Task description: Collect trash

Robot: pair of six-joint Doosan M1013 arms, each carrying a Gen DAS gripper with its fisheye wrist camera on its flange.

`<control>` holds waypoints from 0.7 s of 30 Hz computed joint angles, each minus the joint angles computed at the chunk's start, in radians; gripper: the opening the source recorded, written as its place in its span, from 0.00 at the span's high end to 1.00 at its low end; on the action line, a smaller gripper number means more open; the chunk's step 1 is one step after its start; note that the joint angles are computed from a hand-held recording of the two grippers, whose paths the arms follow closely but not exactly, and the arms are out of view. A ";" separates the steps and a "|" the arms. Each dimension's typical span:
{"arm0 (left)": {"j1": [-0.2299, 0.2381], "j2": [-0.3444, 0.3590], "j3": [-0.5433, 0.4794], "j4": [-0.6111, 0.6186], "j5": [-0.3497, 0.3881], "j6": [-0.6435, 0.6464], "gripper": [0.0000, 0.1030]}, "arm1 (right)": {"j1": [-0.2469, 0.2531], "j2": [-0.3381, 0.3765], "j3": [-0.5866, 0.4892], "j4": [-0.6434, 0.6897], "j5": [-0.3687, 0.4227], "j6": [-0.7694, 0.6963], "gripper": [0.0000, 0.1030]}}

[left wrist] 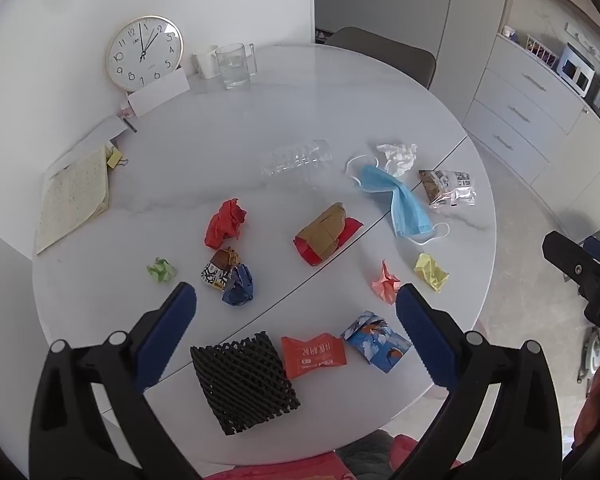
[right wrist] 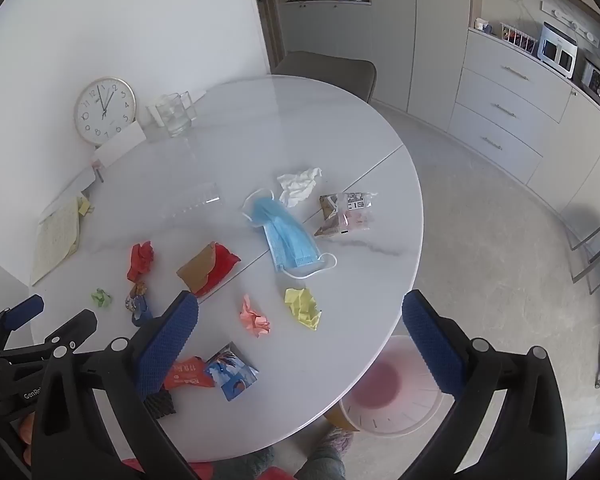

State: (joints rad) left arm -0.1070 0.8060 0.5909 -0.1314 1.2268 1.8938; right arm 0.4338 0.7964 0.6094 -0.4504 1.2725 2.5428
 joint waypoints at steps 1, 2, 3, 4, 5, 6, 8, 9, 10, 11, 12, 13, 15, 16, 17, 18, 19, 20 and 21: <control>0.000 0.000 0.000 0.000 0.000 0.000 0.07 | 0.000 -0.001 0.001 0.002 -0.001 -0.001 0.02; 0.000 0.000 0.000 0.001 0.001 0.001 0.07 | 0.001 0.003 -0.004 0.002 0.002 -0.002 0.02; 0.000 0.000 0.000 0.001 0.001 0.001 0.07 | 0.000 0.004 -0.009 0.004 0.005 -0.003 0.02; 0.000 0.000 0.001 0.003 0.000 0.001 0.07 | 0.000 0.005 -0.010 0.006 0.004 -0.002 0.02; -0.001 -0.001 0.002 0.005 -0.002 0.000 0.07 | 0.001 0.006 -0.011 0.008 0.005 -0.003 0.02; -0.001 -0.003 0.005 0.007 -0.005 0.000 0.07 | 0.001 0.016 -0.028 0.011 0.014 -0.007 0.02; 0.000 -0.008 0.018 0.005 -0.011 0.002 0.07 | 0.002 0.017 -0.029 0.011 0.015 -0.009 0.02; -0.001 -0.010 0.022 0.006 -0.014 0.003 0.07 | 0.001 0.017 -0.029 0.012 0.015 -0.010 0.02; 0.000 -0.004 0.010 0.003 -0.003 -0.001 0.07 | 0.001 0.017 -0.030 0.013 0.015 -0.010 0.02; 0.000 -0.005 0.012 0.004 -0.004 0.000 0.07 | 0.001 0.016 -0.029 0.014 0.015 -0.010 0.02; 0.000 -0.006 0.014 0.003 -0.005 0.001 0.07 | 0.001 0.016 -0.028 0.013 0.015 -0.009 0.02; 0.001 -0.002 0.006 0.002 0.000 0.000 0.07 | 0.001 0.016 -0.029 0.013 0.016 -0.009 0.02; 0.001 -0.002 0.004 0.005 0.002 -0.003 0.07 | 0.001 0.016 -0.027 0.013 0.015 -0.010 0.02; 0.000 -0.003 0.007 0.004 0.000 -0.002 0.07 | 0.001 0.015 -0.026 0.013 0.014 -0.010 0.02; -0.001 -0.006 0.016 0.004 -0.006 -0.002 0.07 | 0.001 0.015 -0.028 0.013 0.016 -0.010 0.02; -0.001 -0.005 0.013 0.005 -0.004 -0.004 0.07 | 0.001 0.015 -0.027 0.013 0.015 -0.011 0.02; -0.001 -0.006 0.013 0.005 -0.004 -0.004 0.07 | 0.001 0.015 -0.028 0.014 0.015 -0.011 0.02; 0.001 -0.006 0.012 0.003 -0.002 -0.002 0.07 | 0.001 0.015 -0.028 0.014 0.016 -0.011 0.02; 0.001 -0.006 0.012 0.003 -0.002 -0.002 0.07 | 0.001 0.014 -0.026 0.014 0.015 -0.011 0.02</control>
State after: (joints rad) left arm -0.1064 0.8000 0.6032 -0.1280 1.2249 1.8916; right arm 0.4346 0.8107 0.5831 -0.4366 1.2875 2.5317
